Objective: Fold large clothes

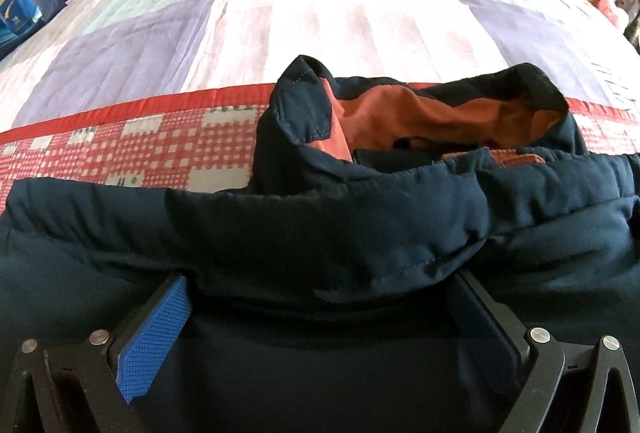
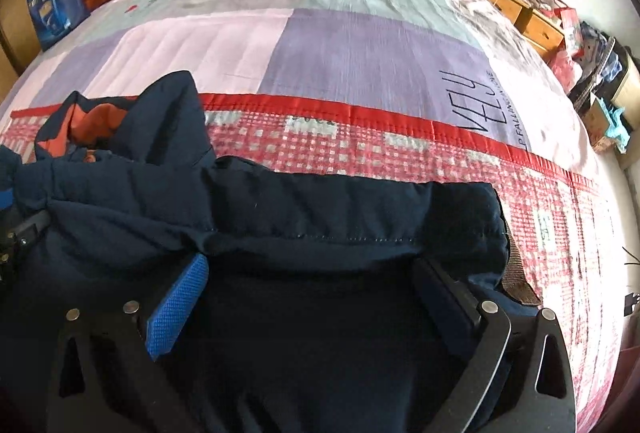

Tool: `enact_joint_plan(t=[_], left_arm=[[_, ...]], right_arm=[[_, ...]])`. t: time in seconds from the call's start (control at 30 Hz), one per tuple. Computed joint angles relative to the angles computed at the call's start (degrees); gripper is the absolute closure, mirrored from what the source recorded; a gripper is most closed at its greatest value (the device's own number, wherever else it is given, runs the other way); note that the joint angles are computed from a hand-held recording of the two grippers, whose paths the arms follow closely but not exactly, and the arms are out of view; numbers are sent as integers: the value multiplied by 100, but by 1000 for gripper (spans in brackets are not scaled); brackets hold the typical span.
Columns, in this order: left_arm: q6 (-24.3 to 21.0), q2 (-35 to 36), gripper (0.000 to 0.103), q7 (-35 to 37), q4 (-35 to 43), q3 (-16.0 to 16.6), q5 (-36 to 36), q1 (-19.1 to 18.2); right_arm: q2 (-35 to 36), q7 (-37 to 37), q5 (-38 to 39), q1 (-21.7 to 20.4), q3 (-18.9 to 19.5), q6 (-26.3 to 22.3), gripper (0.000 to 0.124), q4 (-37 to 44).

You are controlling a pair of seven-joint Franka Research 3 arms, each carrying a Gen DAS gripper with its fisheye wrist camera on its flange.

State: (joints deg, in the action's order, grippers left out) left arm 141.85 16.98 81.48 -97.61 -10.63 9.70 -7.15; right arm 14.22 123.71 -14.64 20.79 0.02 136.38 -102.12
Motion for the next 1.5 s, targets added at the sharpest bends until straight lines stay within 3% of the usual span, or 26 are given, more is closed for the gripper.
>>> enact_joint_plan(t=[0.43, 0.57, 0.63, 0.67, 0.77, 0.8, 0.93, 1.03, 1.13, 1.2, 1.33, 1.4, 1.5], left_arm=[[40, 206, 0, -189, 113, 46, 197, -82], [-419, 249, 0, -104, 382, 29, 267, -117], [-722, 90, 1, -264, 444, 43, 232, -140], [-618, -86, 3, -303, 287, 21, 140, -103], [268, -1132, 3, -199, -799, -71, -330, 50], [372, -1427, 3, -95, -1066, -75, -463, 51], [367, -2947, 3, 170, -2470, 43, -1019, -165], [61, -3769, 3, 1, -3372, 116, -977, -342], [-142, -4088, 0, -97, -3938, 232, -891, -440], [224, -4247, 0, 2, -4289, 378, -944, -490], [331, -4199, 0, 12, -4282, 462, -586, -296], [253, -4163, 0, -274, -4231, 369, -183, 22], [218, -4187, 0, -231, -4270, 699, -397, 126]], right_arm=[[365, -304, 477, -107, -26, 17, 21, 292], [273, -559, 720, -151, -1, -197, 21, 372], [-139, -368, 420, -35, -45, -66, 23, 35], [-490, -304, 289, -8, -13, 306, 23, -353], [-1485, -150, -172, 46, 250, 1010, 23, -1313], [-1859, -252, -72, 65, 399, 1203, 23, -1668], [-2694, -477, 301, 172, 928, 1314, 23, -2504], [-2871, -667, 299, 196, 1265, 1053, 23, -2715], [-3068, -751, 237, 132, 1352, 896, 23, -3073], [-3436, -620, -51, -111, 1365, 965, 23, -3542], [-4270, -418, 209, -614, 1072, 942, 22, -4379], [-4564, -268, 431, -916, 1007, 792, 22, -4643], [-4914, -286, 832, -1164, 827, 808, 22, -5060]])
